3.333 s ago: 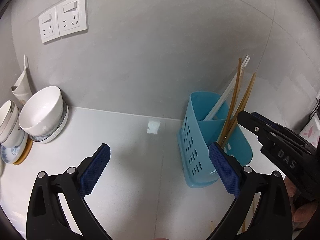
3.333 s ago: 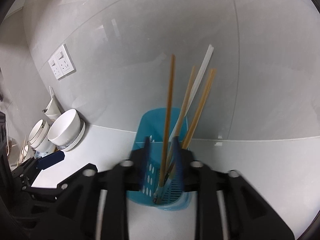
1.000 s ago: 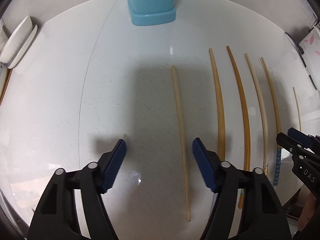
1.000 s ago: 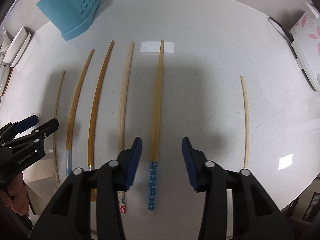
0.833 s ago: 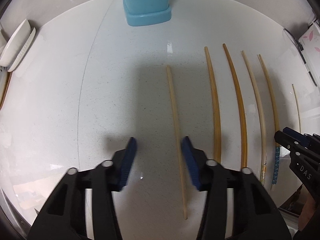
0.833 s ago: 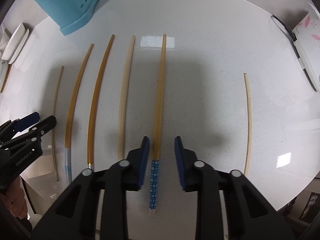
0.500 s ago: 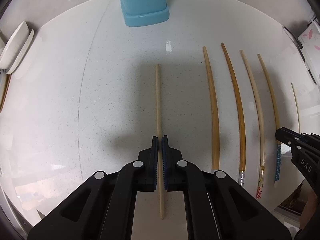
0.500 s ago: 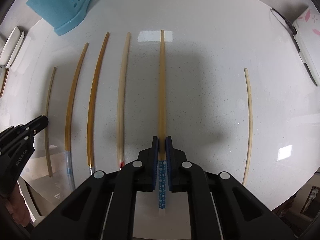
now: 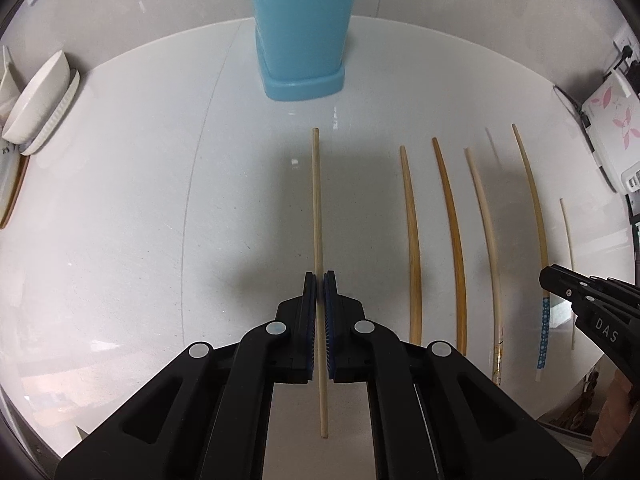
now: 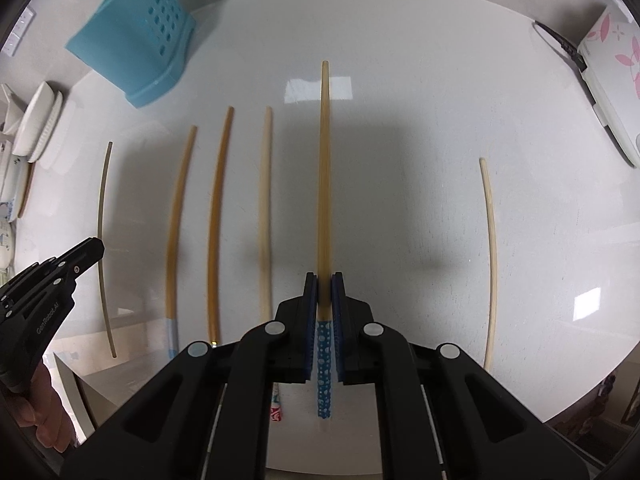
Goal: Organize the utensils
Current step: 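Lift both chopsticks and carry them over the blue utensil holder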
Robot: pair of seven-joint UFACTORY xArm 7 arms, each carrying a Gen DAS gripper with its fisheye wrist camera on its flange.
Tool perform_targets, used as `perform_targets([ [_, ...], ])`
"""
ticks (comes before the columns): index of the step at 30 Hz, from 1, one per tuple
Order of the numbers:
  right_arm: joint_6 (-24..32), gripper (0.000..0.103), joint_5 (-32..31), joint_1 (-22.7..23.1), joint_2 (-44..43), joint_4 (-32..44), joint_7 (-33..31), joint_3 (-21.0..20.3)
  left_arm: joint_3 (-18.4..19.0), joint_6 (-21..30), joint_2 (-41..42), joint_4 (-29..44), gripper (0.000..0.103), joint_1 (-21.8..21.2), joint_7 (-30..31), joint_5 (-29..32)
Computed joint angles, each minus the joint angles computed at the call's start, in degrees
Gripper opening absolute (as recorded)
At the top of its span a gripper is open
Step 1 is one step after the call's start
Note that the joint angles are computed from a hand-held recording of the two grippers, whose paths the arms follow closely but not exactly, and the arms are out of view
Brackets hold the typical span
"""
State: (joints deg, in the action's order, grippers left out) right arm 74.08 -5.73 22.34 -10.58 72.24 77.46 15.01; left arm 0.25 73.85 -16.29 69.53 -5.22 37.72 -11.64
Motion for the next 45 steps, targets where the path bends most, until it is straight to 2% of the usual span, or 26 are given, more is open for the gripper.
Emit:
perform_targets([
  [9, 1.9, 0.007, -3.1, -0.5, -0.1, 3.9, -0.7, 0.2, 0.1, 2.0, 3.3, 7.3, 0.003, 0.4, -1.1, -1.7],
  [12, 0.7, 0.007, -3.0, -0.9, -2.4, 1.7, -1.9, -0.1, -0.1, 1.7, 3.2, 7.5, 0.003, 0.3, -1.8, -2.3],
  [17, -1.1, 0.007, -4.9, -1.2, -1.9, 2.6, -1.3, 1.2, 0.0, 1.3, 3.1, 8.4, 0.003, 0.2, -2.5, -3.5],
  [26, -2.4, 0.007, -8.3, -1.8, -3.1, 3.5, -3.4, 1.3, -0.4, -0.4, 1.9, 9.1, 0.003, -0.3, -5.5, -4.6],
  [30, -2.4, 0.007, -9.2, -2.5, -3.6, 4.2, -5.5, 1.1, -0.3, -1.2, 1.7, 10.0, 0.003, -0.7, -7.4, -6.1],
  [40, -6.8, 0.007, -7.5, -4.6, -5.2, 3.3, -13.1, -0.3, -1.1, -3.0, 2.6, 13.6, 0.003, -1.7, -13.3, -6.1],
  [45, -6.6, 0.007, -8.3, -5.3, -4.1, 5.3, -13.4, 0.3, -1.1, -3.7, 4.0, 16.1, 0.003, -2.1, -13.7, -6.2],
])
